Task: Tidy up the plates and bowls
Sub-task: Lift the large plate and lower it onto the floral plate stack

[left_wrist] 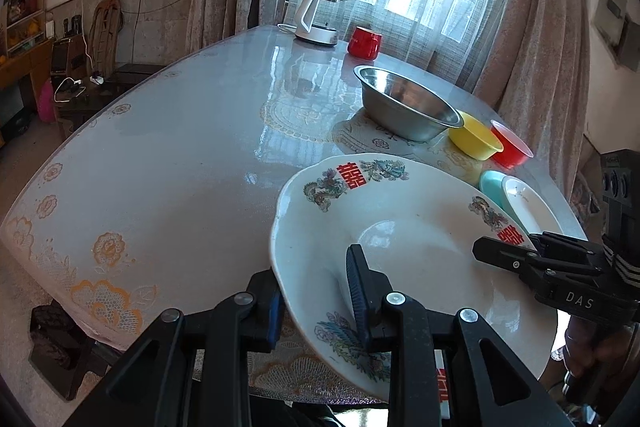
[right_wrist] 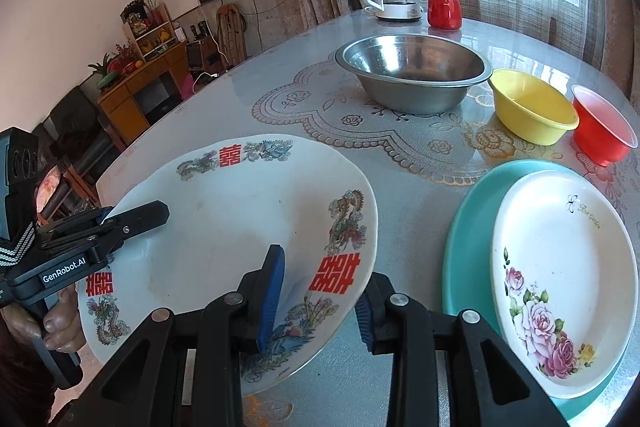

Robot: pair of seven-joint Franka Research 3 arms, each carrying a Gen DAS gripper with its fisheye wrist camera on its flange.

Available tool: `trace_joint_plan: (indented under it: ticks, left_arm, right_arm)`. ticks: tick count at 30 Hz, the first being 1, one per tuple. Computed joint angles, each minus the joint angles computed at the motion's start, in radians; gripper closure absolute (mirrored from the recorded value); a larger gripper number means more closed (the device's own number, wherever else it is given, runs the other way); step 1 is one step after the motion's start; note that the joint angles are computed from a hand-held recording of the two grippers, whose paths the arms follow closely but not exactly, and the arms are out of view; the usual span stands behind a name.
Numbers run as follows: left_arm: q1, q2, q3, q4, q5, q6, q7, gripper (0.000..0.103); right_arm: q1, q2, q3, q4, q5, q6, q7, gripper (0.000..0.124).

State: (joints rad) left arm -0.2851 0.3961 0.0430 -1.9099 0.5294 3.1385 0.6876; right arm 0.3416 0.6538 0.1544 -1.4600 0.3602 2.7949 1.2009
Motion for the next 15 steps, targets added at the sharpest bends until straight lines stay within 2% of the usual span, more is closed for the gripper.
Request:
trace_joint_plan:
  ticks: [5,8,10,15]
  left_arm:
    - [-0.027,-0.005,0.026,0.006,0.023,0.013,-0.009,0.075]
    - [-0.026,0.000,0.018,0.022,0.027,0.017,0.006,0.074]
    - [-0.019,0.007,0.002,0.037,0.023,0.018,0.023,0.074]
    - [0.029,0.040,-0.081,0.093,-0.021,0.008,0.107,0.074]
  right_arm:
    - [-0.005,-0.019,0.002,-0.028,0.005,0.032,-0.005,0.091]
    - [-0.009,-0.030,0.000,-0.043,0.013,0.051,-0.002,0.091]
    - [-0.009,-0.046,-0.005,-0.066,0.014,0.072,0.004,0.091]
    - [-0.013,-0.087,-0.021,-0.123,0.014,0.118,0.028,0.091]
